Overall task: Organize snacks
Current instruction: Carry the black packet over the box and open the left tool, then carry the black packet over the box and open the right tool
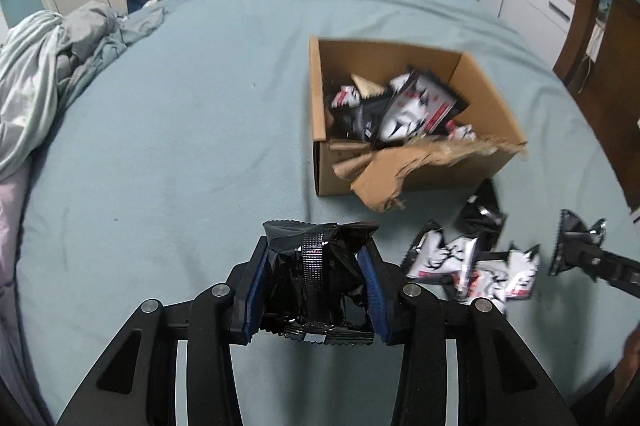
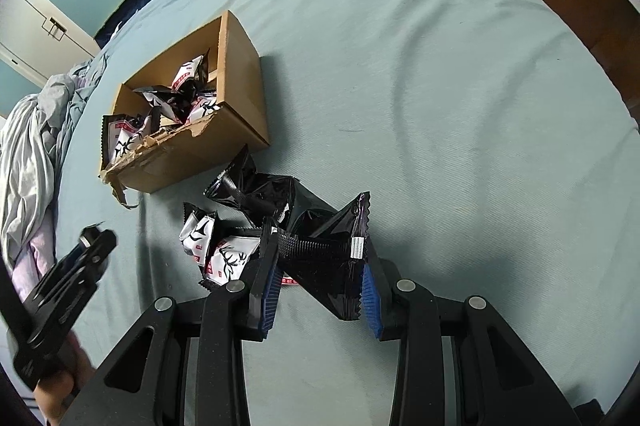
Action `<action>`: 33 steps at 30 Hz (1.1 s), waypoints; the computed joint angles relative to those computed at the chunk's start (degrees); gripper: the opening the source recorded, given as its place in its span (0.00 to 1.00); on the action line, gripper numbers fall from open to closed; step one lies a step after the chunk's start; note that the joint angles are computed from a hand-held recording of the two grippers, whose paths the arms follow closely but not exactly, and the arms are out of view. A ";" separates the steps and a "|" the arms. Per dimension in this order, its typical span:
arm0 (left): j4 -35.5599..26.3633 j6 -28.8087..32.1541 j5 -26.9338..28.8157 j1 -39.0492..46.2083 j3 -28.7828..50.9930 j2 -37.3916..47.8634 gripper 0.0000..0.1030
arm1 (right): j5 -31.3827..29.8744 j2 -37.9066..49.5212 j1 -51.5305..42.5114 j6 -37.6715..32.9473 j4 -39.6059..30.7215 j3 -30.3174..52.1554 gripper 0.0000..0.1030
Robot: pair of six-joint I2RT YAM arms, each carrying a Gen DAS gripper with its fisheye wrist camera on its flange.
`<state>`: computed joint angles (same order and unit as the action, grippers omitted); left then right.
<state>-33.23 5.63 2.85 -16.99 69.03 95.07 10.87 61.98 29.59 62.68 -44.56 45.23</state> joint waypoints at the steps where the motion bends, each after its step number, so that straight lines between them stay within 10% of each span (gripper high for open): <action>1: -0.24 -0.18 0.08 -0.04 0.05 -0.95 0.40 | -0.09 -0.17 -0.11 -0.14 -0.02 -0.04 0.32; 17: -9.34 -4.89 -2.94 -6.96 33.71 14.00 0.55 | -2.36 -0.57 -2.81 -1.93 1.53 -1.26 0.32; 21: -7.94 -4.40 -6.14 -8.11 30.09 11.12 0.84 | -2.33 -0.18 -3.02 -2.01 1.66 -1.25 0.32; 33: -6.93 0.60 -3.95 -2.22 5.25 -8.97 0.86 | 2.86 0.09 2.12 -1.21 -0.69 1.58 0.32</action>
